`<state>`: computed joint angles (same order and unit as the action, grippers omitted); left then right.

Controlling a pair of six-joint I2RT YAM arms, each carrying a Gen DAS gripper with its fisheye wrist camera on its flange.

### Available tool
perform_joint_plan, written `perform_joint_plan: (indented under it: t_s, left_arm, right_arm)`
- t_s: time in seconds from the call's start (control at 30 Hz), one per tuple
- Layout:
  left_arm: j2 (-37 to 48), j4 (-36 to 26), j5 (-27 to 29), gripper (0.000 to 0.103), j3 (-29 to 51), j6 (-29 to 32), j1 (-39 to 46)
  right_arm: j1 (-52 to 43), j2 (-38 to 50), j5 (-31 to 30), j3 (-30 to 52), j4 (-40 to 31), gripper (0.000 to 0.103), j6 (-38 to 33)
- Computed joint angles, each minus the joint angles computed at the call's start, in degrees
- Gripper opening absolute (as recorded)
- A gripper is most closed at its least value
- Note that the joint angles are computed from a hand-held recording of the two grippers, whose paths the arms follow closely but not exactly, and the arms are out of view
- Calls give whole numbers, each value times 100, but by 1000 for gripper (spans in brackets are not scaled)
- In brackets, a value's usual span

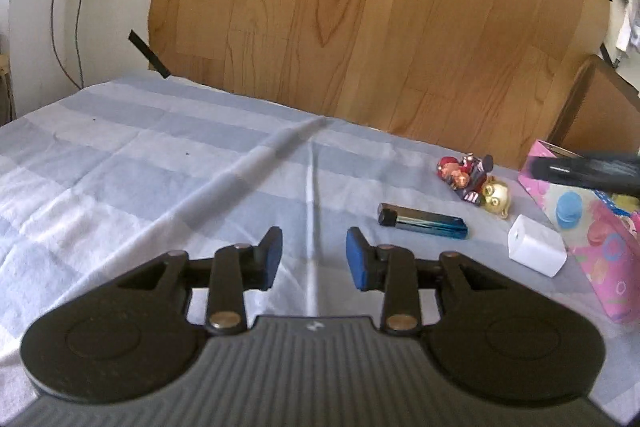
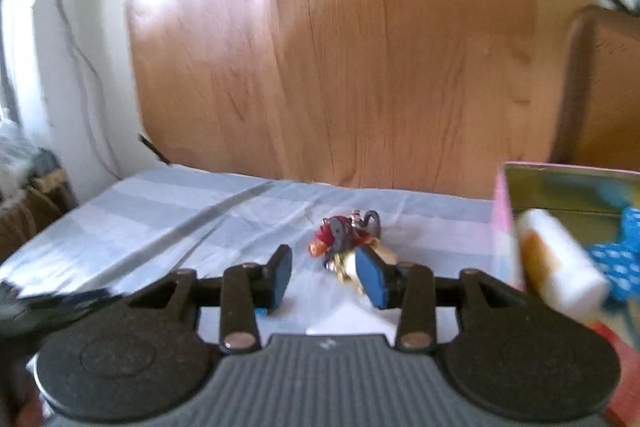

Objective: Organize rigid objects
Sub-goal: 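Open the right gripper and move it to the red figurine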

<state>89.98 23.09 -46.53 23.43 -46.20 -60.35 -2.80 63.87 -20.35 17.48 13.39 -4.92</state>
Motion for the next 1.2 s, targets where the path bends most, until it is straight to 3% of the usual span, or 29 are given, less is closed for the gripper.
perform_joint_plan:
  t_s: [0.17, 0.2, 0.3, 0.33, 0.43, 0.63, 0.73, 0.87, 0.93, 1.07, 1.2]
  left_arm:
    - [222, 642, -144, 43, -73, 421, -70]
    - [221, 763, -141, 43, -135, 448, -70]
    - [174, 1157, 87, 43, -354, 467, 71]
    - [138, 1261, 152, 44, -432, 417, 112]
    - [50, 1478, 365, 45, -624, 205, 244]
    - [66, 1635, 385, 47, -700, 157, 243]
    - [161, 1507, 200, 48, -588, 213, 155]
    - [204, 1299, -52, 49, -486, 306, -23]
    - [197, 1011, -180, 49, -375, 294, -119]
    - [186, 503, -501, 49, -215, 208, -361]
    - [130, 834, -731, 49, -452, 258, -541]
  right_arm:
    - [859, 2322, 1333, 1153, 867, 37, 405]
    - [888, 2669, 1350, 1456, 721, 23, 391]
    - [887, 2867, 1285, 1693, 486, 16, 463]
    - [810, 2761, 1096, 1650, 423, 1, 476]
    - [455, 2011, -20, 1235, 202, 3, 595]
    - [-434, -756, -1634, -132, -1176, 3, -385]
    - [-864, -1751, -1862, -483, -1977, 4, -832]
    - [-883, -2099, -1282, -588, -2248, 7, -675]
    - [-1216, -2337, -1444, -514, -2649, 7, -723]
    - [-1434, -2698, -1497, -575, -2706, 11, -476]
    - [-1439, -3076, -1491, -703, -2844, 11, -579]
